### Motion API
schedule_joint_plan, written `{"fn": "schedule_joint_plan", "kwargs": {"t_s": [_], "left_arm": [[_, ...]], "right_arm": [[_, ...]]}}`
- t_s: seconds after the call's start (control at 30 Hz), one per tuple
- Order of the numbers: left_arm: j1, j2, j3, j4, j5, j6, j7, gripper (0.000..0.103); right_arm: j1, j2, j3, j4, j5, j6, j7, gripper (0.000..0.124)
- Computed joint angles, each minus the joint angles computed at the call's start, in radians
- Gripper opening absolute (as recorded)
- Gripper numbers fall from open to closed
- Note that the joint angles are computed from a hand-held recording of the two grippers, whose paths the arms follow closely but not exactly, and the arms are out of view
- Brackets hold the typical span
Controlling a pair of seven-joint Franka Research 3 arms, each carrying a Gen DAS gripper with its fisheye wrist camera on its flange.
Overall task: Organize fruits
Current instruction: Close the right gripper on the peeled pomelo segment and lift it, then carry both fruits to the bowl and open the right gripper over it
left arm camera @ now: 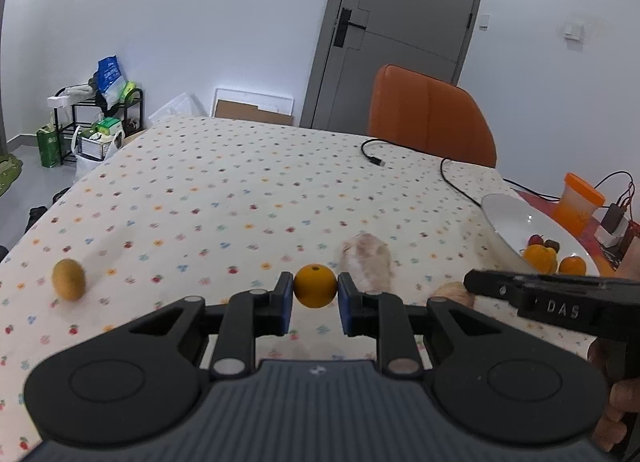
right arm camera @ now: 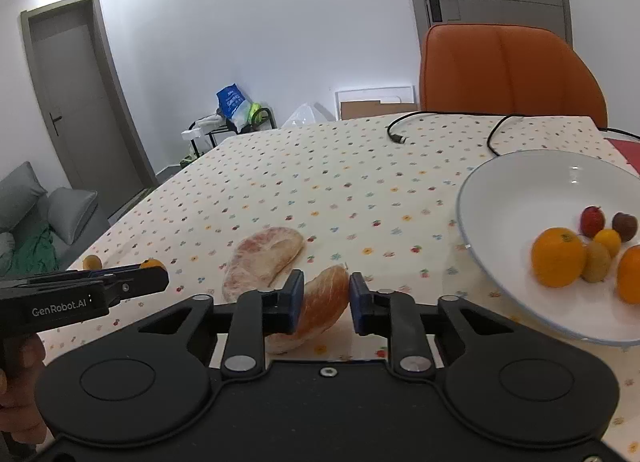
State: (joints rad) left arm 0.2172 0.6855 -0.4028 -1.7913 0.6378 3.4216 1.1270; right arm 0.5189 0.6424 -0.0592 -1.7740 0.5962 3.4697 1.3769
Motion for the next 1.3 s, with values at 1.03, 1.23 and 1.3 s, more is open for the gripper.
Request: {"fn": "schedule_joint_plan", "kwargs": {"t_s": [1.03,1.23,1.3], "left_arm": [[-0.025,-0.011,0.024,0.0,-0.009,0.013,-0.009,0.022],[-0.034,-0.005,0.014,0.018,0.009,0.015,-0.012,0.022],[-0.039,-0.003,0.012,0.025,0.014,0.015,-0.011,0.022]], "right_arm": [[0.113,0.01,-0.125,-0.007,-0.05,-0.034,0.012,0.061],[0.083,-0.022,-0.086,-0.036,0.005,0.028,-0.049,0.061],[0.057,-0.032,-0.058,-0.046,0.012,0.054,-0.068,0.061]]}}
